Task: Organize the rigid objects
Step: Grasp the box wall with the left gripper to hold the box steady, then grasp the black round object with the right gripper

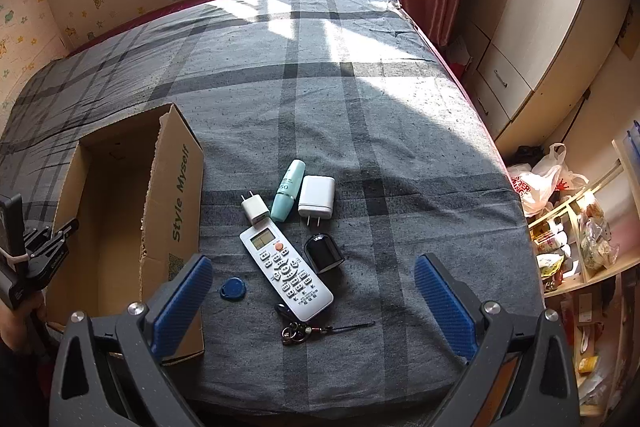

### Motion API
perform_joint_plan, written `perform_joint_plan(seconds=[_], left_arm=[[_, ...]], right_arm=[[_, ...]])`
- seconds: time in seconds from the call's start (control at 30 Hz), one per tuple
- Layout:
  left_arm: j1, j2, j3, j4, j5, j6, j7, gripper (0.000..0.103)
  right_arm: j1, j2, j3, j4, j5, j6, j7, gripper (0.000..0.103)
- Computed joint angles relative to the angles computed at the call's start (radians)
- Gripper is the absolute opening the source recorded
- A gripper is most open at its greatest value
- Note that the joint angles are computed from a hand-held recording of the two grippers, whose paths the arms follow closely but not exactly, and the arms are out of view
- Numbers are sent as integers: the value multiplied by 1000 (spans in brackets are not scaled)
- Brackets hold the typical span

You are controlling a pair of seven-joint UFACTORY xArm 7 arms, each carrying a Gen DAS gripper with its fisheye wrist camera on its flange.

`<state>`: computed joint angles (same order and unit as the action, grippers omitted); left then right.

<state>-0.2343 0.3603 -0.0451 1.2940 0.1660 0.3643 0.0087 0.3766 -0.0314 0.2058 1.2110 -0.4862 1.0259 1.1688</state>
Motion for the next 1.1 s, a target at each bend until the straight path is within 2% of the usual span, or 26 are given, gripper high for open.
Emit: perform_joint_plan(seconds=[0.17, 0.3, 0.47, 0.63, 0.8, 1.03, 1.1], left_arm=[[-6, -5, 6, -8, 10, -7, -6, 16], [-22, -7, 18, -10, 37, -7, -30, 16], [-10, -8, 6, -10, 25, -5, -27, 16], [-3, -7, 0, -5, 10, 1, -16, 16], [-3, -2, 2, 1, 9, 2, -13, 16], [-11, 2, 8, 7, 19, 8, -20, 16], [-7, 3, 5, 6, 15, 7, -18, 16]], right_arm=[[-22, -15, -19, -64, 34, -69, -29, 103], [-44, -14, -30, -124, 84, -181, -91, 103], [-54, 40, -39, -123, 48, -199, -111, 103], [-71, 89, -71, -151, 39, -279, -111, 101], [-87, 139, -92, -167, 96, -335, -161, 88], [-88, 196, -107, -163, 166, -381, -233, 76], [-87, 211, -110, -157, 188, -387, -251, 67]])
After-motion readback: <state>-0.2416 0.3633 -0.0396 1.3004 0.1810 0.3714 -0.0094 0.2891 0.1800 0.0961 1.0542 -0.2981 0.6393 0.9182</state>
